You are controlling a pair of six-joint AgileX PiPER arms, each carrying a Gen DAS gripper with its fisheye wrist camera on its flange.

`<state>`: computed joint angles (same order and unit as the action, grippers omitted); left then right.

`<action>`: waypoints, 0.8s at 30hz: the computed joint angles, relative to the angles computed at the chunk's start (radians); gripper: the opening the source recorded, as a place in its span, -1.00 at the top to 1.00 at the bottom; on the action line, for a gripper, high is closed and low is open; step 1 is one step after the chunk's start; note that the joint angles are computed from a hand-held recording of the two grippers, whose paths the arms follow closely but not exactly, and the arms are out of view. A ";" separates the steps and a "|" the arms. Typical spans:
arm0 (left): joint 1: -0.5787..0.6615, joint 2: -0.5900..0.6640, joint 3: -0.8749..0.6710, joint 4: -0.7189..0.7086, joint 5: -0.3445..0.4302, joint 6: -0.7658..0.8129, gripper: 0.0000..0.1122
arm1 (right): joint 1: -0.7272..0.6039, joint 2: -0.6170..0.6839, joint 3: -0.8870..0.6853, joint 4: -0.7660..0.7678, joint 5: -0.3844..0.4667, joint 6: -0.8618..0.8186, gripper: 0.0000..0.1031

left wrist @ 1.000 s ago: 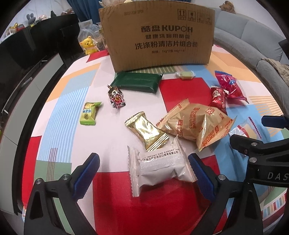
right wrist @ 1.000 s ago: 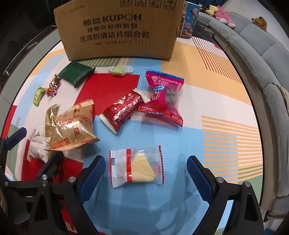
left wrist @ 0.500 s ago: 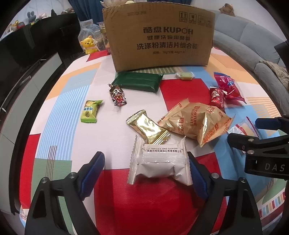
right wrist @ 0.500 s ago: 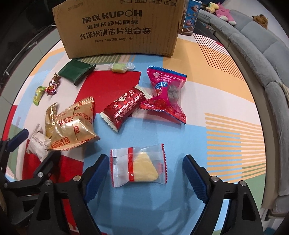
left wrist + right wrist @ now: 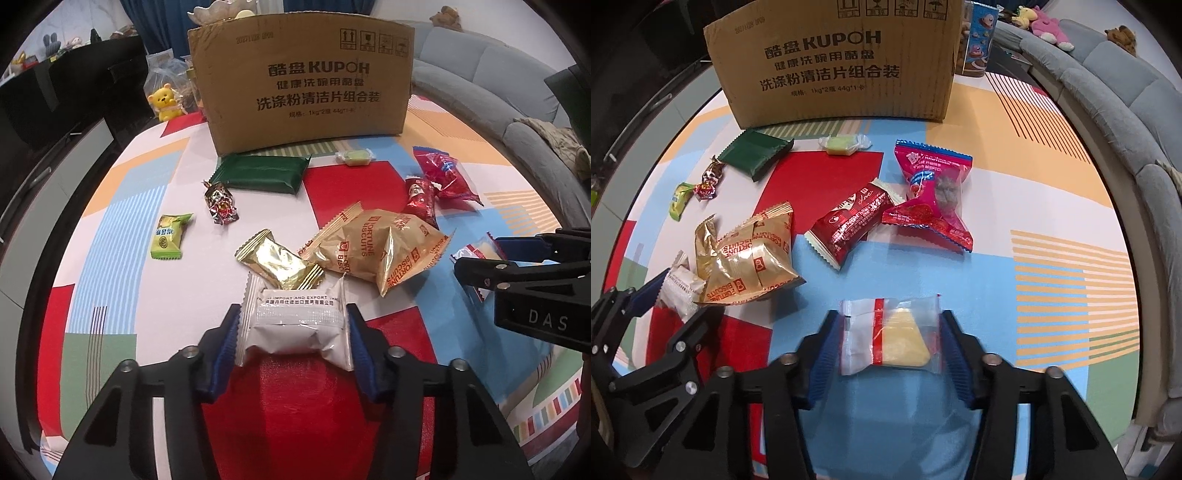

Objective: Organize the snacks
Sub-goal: 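Close the left tool on the white biscuit pack while the right tool grips the cheese-cake pack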

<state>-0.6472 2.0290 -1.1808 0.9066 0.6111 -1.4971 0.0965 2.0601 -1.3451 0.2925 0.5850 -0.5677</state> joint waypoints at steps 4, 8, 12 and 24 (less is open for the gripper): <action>-0.001 -0.004 0.007 0.006 0.002 -0.004 0.13 | -0.006 -0.025 0.039 0.038 -0.016 -0.045 0.29; -0.005 -0.013 0.016 0.007 0.007 -0.011 0.14 | -0.014 -0.041 0.061 0.077 -0.023 -0.085 0.34; -0.014 -0.027 0.026 0.019 0.019 -0.029 0.14 | -0.022 -0.039 0.059 0.108 -0.012 -0.107 0.34; -0.039 -0.091 0.072 0.049 0.051 -0.077 0.15 | -0.026 -0.096 0.111 0.166 -0.033 -0.165 0.35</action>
<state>-0.6863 1.9382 -1.1086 0.9556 0.6617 -1.5745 0.0707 1.9646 -1.2342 0.4580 0.5522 -0.7326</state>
